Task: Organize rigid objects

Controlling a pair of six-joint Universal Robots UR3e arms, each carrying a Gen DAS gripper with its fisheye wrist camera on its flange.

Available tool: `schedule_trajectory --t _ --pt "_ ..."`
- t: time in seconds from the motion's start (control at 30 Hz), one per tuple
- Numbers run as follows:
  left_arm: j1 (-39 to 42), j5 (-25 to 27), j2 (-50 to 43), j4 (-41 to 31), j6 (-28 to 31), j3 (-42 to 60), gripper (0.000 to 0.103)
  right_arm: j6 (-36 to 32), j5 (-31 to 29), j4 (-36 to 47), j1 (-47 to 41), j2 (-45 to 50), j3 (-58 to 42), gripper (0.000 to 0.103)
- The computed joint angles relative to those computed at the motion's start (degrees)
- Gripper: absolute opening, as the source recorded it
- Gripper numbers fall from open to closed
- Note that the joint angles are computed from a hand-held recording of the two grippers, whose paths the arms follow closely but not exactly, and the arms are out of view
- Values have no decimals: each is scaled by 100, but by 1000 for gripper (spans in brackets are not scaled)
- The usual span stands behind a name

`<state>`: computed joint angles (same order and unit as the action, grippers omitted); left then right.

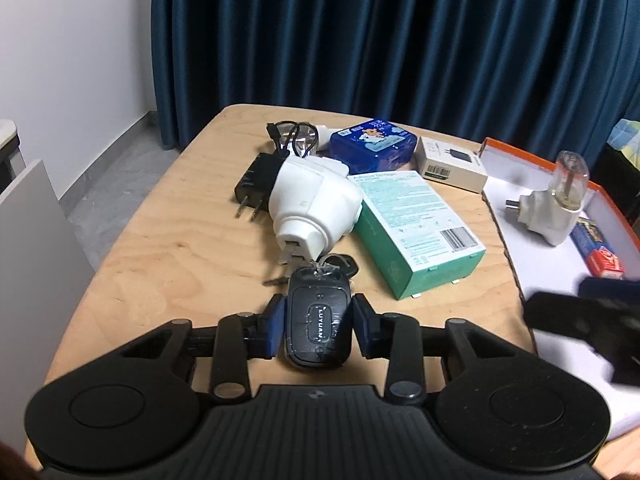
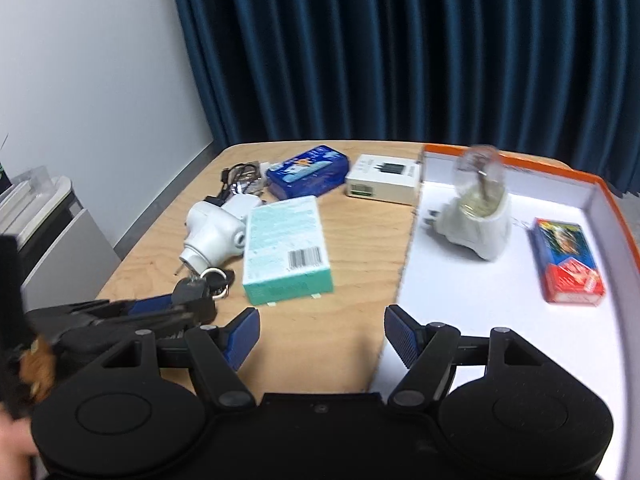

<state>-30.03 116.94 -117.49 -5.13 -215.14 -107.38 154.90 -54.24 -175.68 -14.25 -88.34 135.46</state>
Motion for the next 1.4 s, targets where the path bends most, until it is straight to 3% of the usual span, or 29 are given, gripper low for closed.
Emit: schedule_trajectory --t 0.17,0.4,0.47,0.6,0.63,0.67,0.73,0.9,1.03,1.1,1.23,1.4 --pt "-19 32 535 391 85 -613 36 376 -223 21 626 874 -959 83" --pt "80 132 964 720 -38 -1078 36 950 -1091 163 1538 2098 -2382 86" --pt "132 94 967 813 -61 -1123 36 973 -1361 251 1748 2385 -2734 96" --pt "214 19 924 993 -95 -1220 36 1020 -1795 540 2052 2902 -3422 96" --pt "216 37 910 997 -99 -1218 36 1073 -1903 523 2100 3021 -3528 94" --pt "221 41 905 1003 -107 -1214 37 1127 -1929 599 2106 3081 -3618 86" --pt "233 17 930 1083 -87 -1254 36 1242 -1806 397 2011 3010 -3426 85" --pt "61 166 980 1052 20 -1162 36 1258 -1448 -299 1529 2000 -2095 84" --pt "-224 348 1039 849 108 -859 36 1004 -729 -671 648 710 -677 84" --pt "-435 495 1069 692 148 -627 36 696 -320 -460 49 -60 -68 84" --pt "-908 819 936 311 221 84 36 -51 460 836 -1338 -1837 795 84" --pt "-1348 917 621 -100 347 976 36 -1978 1634 4542 -3518 -4409 1032 84"
